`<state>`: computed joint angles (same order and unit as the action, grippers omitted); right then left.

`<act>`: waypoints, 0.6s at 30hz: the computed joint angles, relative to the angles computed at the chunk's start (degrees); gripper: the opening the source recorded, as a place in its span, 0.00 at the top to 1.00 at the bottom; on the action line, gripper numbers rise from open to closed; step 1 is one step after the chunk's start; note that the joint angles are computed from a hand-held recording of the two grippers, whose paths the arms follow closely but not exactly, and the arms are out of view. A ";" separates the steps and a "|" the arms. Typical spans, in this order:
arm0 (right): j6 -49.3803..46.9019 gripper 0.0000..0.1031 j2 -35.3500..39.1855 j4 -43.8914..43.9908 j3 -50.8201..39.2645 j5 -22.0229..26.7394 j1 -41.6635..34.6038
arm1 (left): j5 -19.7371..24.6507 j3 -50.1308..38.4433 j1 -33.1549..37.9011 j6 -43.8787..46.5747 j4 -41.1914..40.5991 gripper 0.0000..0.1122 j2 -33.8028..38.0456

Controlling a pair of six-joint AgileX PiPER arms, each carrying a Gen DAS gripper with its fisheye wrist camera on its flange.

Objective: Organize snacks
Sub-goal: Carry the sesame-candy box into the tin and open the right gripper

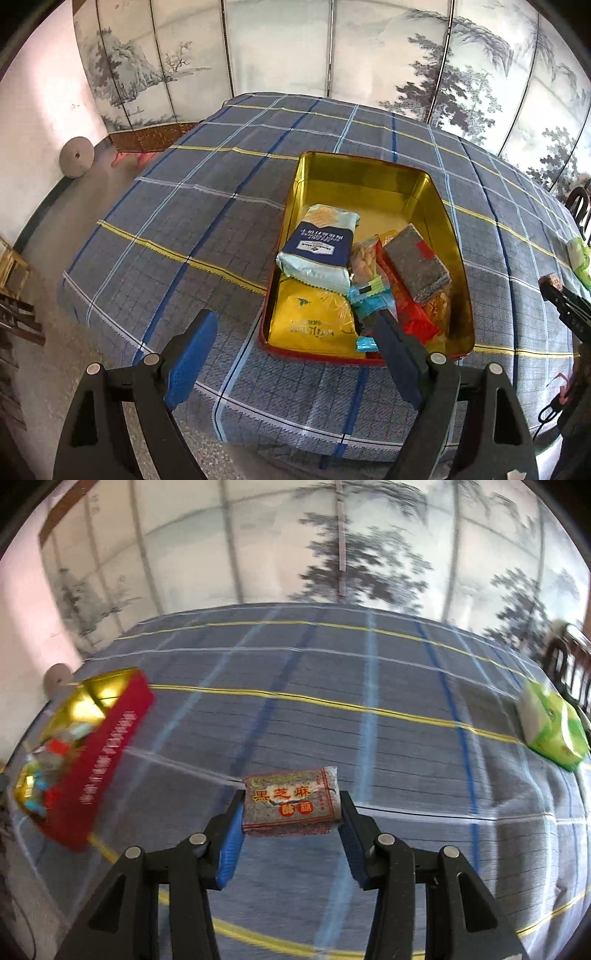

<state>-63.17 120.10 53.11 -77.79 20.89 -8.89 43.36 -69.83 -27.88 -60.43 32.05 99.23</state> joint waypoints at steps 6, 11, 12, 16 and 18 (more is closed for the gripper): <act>-4.31 0.54 -4.65 3.76 3.97 0.37 6.48 | 0.49 0.66 0.13 0.12 -0.02 0.25 -0.41; -5.37 0.54 -7.62 3.92 6.00 0.13 12.02 | 0.32 1.97 0.38 -0.70 0.63 0.25 -1.41; -5.27 0.54 -7.93 3.78 5.99 0.47 12.98 | 0.38 2.27 0.39 -1.10 1.04 0.25 -1.68; -3.88 0.54 -8.20 2.27 5.69 -0.22 16.64 | 0.16 3.74 1.12 -1.82 1.50 0.25 -3.02; -3.17 0.54 -8.04 1.59 5.28 -0.05 18.24 | 0.14 4.54 1.63 -2.26 1.66 0.25 -3.76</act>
